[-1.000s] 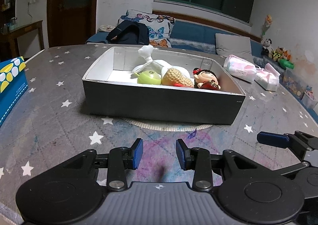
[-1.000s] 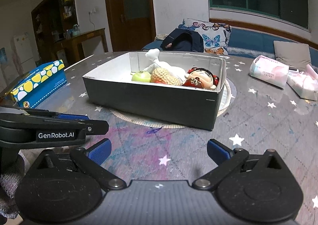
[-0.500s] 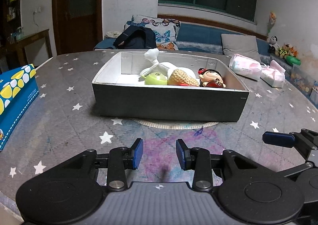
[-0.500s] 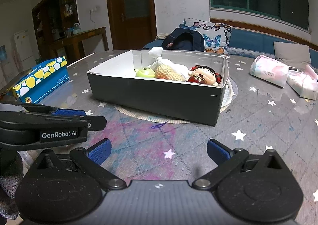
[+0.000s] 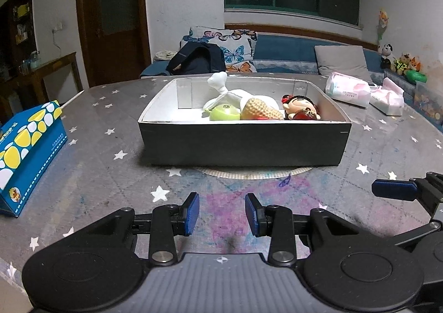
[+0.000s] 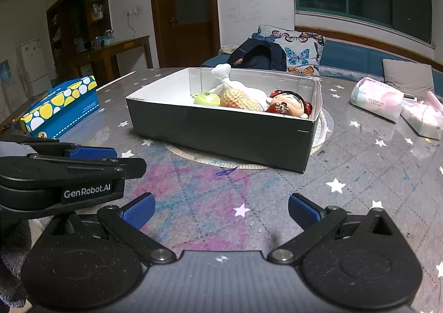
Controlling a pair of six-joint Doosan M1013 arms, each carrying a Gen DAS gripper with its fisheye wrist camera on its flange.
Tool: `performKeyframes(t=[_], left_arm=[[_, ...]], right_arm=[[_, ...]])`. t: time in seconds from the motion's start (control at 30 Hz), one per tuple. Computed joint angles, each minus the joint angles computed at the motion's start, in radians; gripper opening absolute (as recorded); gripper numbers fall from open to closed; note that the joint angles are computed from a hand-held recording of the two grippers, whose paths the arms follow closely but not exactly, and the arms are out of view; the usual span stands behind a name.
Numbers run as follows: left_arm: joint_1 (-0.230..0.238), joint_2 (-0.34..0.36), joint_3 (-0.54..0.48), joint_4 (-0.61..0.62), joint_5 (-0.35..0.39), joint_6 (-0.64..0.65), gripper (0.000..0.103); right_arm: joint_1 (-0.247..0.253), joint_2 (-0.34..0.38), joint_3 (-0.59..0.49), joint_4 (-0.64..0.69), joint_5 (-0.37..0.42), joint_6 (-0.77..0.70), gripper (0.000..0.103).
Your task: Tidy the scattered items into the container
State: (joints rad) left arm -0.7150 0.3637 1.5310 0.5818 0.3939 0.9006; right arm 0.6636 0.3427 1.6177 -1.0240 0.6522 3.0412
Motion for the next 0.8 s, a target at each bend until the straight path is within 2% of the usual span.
performKeyframes(t=[0.33,0.8], left_arm=[[-0.001,0.018,-0.030,0.001,0.016,0.008,0.038],[0.003,0.059,-0.092,-0.071,0.035,0.100,0.039]], right_arm=[[-0.011,0.006,-0.014,0.011,0.005,-0.007,0.103],[-0.036,0.025,-0.043,0.054,0.008,-0.047,0.103]])
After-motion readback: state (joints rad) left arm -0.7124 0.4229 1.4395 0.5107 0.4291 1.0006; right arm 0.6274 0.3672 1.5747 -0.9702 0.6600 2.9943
